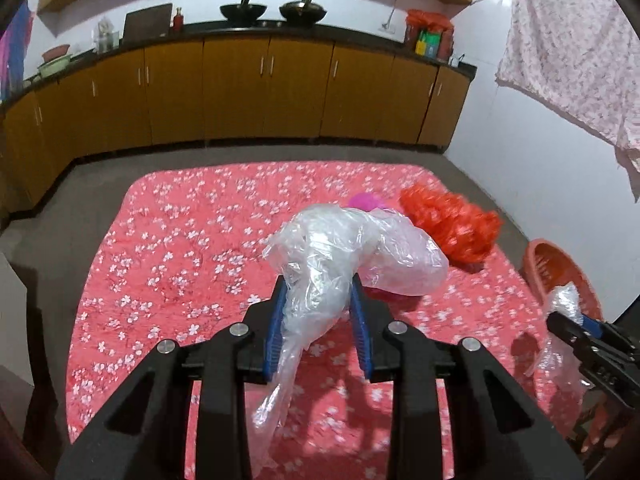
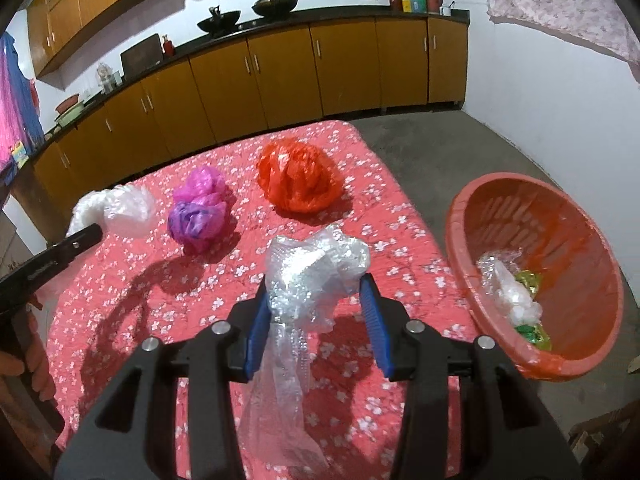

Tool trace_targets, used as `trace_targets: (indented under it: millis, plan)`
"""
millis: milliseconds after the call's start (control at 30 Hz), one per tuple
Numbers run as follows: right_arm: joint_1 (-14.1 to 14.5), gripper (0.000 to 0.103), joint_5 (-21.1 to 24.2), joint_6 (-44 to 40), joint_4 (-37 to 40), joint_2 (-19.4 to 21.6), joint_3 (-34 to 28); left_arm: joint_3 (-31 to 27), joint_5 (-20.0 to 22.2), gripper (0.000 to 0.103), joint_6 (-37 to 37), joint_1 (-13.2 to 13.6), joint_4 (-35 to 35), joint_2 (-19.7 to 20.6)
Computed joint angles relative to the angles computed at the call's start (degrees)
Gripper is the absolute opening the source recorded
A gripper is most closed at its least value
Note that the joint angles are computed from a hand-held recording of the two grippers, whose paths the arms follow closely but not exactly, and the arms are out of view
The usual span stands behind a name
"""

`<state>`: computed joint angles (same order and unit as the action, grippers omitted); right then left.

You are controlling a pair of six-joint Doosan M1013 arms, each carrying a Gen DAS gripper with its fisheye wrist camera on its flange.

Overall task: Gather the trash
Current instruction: 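Carry bubble wrap and clear bag over the basket and open both tools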

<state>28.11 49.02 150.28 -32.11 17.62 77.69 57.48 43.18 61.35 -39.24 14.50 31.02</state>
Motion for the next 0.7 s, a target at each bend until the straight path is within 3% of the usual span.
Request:
trace_targets:
  millis: [367, 700]
  plan:
    - [-0.2, 0.043, 0.3, 6.1, -5.3, -4.1, 4.0, -1.6, -1.2, 0.03, 0.7, -2.9, 2.0, -0.3]
    - [-1.6, 0.043, 2.1, 11.9, -9.5, -8.0, 8.5, -4.6, -1.2, 0.03, 4.2, -5.1, -1.3, 1.5]
